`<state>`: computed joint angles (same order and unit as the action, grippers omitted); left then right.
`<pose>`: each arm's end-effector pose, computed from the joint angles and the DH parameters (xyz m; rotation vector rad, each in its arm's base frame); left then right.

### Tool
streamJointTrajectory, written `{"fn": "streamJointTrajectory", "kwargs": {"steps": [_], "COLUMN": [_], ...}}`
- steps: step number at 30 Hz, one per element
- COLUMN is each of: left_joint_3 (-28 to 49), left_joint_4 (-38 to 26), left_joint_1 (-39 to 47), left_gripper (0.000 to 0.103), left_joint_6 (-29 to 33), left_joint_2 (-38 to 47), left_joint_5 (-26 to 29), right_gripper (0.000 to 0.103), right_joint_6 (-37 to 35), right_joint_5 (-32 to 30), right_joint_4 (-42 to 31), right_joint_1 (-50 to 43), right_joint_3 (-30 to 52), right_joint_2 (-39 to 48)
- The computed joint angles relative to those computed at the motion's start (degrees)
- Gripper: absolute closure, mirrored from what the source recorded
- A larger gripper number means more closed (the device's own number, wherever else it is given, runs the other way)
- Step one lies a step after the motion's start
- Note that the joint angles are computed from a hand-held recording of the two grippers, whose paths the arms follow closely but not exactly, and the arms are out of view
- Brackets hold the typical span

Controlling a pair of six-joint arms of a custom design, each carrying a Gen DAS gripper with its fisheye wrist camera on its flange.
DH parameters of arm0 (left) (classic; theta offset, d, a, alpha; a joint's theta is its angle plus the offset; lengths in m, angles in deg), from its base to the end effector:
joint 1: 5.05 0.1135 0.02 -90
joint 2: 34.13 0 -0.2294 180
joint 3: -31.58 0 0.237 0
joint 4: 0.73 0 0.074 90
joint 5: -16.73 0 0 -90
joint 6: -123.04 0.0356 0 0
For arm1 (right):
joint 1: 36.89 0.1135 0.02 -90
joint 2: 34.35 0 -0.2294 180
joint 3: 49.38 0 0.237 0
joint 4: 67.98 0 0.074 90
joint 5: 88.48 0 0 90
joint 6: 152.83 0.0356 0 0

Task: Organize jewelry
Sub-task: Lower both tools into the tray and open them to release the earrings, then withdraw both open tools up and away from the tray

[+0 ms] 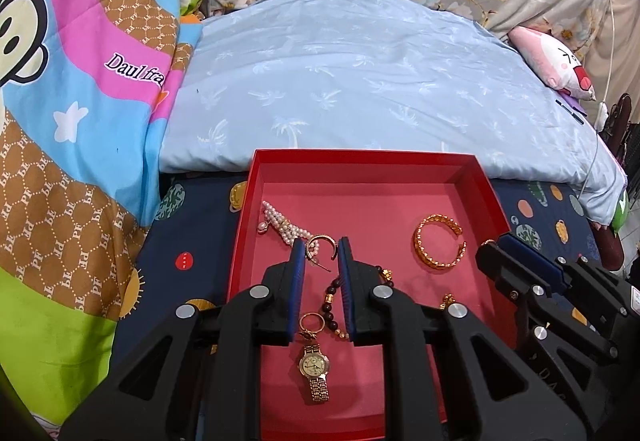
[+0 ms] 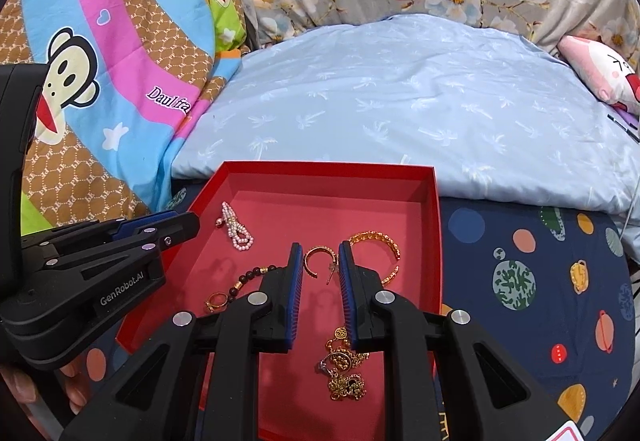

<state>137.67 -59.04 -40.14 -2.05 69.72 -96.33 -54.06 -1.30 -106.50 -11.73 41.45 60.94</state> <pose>0.3118 -0.2020 0.2569 -0.1515 2.4348 -0.0206 0.3229 0.1536 0.2488 -0.3594 2.3190 0.3531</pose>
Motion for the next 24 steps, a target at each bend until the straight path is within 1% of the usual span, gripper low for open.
{"fn": "streamJointTrajectory", "kwargs": {"steps": [7,16,18,20,21,23,24], "left_joint_3": [0.3,2.5,2.7,2.7,2.7,2.8,2.9], "left_joint_4": [0.4,-0.7,-0.7,-0.9,-1.1,-1.5,-1.8], "left_joint_1": [0.4,1.0,1.1,1.1,1.1,0.9,0.9], "left_gripper": [0.087,0.086,0.085,0.075,0.072,0.059,0.057], "left_joint_6": [0.1,-0.8,-0.9,-1.2,-1.4,-1.9,-2.1], "left_joint_2": [1.3,3.8,4.1,4.2,4.2,4.2,4.2], "left_joint_5": [0.1,-0.1,-0.1,-0.6,-1.0,-1.8,-2.2], "right_gripper": [0.086,0.085,0.084,0.084,0.084,0.084,0.084], "right_joint_6": [0.1,0.1,0.2,0.3,0.4,0.4,0.6], "right_joint_5": [0.2,0.8,1.2,1.1,1.2,1.0,1.0], "right_joint_4": [0.3,0.7,0.9,0.9,0.8,0.7,0.6], "right_joint_1": [0.2,0.3,0.4,0.4,0.5,0.4,0.4], "right_joint_3": [1.1,1.6,1.4,1.4,1.4,1.4,1.4], "right_joint_2": [1.8,3.7,3.5,3.4,3.3,3.3,3.1]}}
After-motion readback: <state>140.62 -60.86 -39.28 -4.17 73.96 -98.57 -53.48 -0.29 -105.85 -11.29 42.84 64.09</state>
